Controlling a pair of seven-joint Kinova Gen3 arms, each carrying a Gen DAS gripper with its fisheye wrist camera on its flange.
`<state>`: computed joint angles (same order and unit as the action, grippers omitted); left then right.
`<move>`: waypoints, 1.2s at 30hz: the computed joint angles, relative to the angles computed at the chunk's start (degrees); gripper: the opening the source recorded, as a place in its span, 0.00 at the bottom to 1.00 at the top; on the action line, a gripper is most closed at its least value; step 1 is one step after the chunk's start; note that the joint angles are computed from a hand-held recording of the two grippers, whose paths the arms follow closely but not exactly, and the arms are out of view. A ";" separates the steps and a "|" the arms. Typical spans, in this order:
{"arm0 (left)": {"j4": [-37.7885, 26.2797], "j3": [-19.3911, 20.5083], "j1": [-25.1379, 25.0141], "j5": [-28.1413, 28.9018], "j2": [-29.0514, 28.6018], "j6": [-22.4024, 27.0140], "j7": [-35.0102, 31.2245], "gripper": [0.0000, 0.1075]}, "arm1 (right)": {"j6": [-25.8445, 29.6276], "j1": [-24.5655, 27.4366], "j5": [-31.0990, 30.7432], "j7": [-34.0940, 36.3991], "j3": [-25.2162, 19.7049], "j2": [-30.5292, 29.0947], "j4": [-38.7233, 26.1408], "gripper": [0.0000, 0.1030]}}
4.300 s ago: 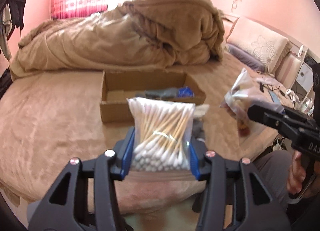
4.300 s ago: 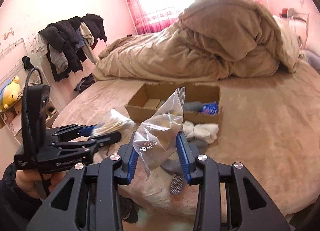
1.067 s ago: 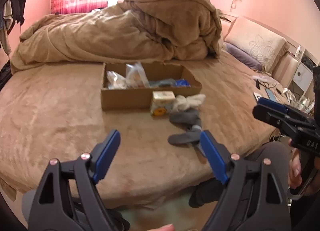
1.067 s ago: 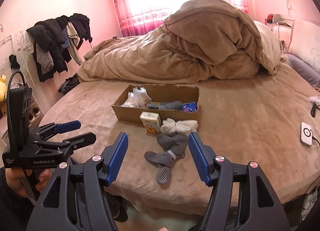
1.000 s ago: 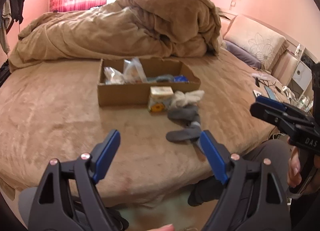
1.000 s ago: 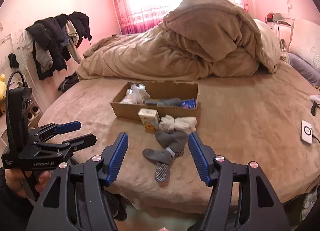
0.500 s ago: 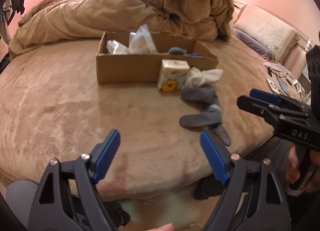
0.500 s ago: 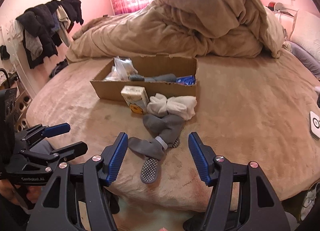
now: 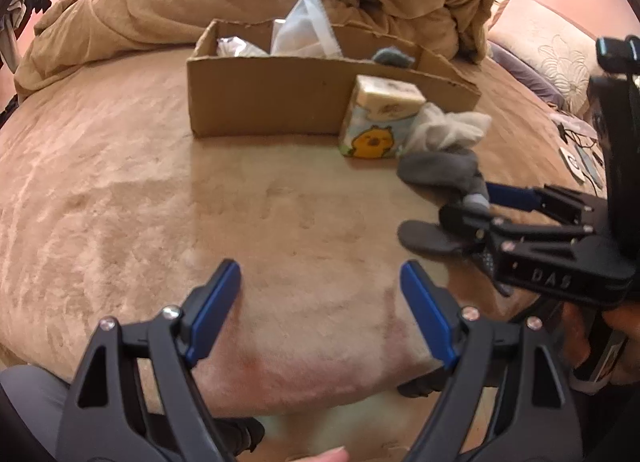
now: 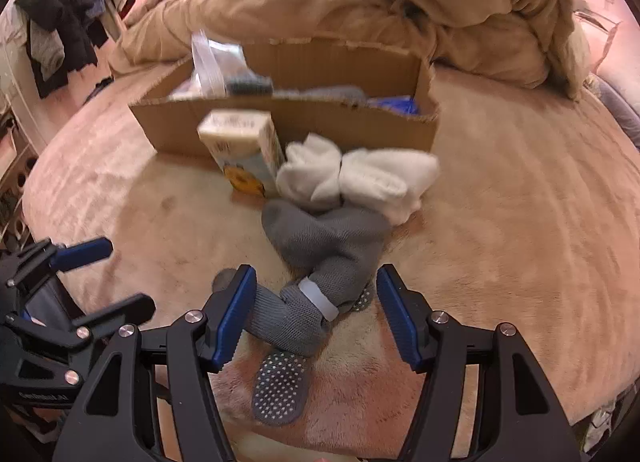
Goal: Organize objects
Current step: 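Grasp the grey grip-dot socks with the right gripper while the left grasps the duck tissue box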
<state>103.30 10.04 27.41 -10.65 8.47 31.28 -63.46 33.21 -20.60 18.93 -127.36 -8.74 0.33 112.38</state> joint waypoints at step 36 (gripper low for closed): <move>-17.36 -5.50 7.63 -8.10 12.40 0.73 9.50 0.53 | -6.88 11.71 -16.22 18.60 4.14 -8.56 5.90 0.32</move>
<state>85.94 4.54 35.04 -18.76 20.86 32.01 -53.96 26.33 -8.89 2.71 -108.75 -4.59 -8.23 118.27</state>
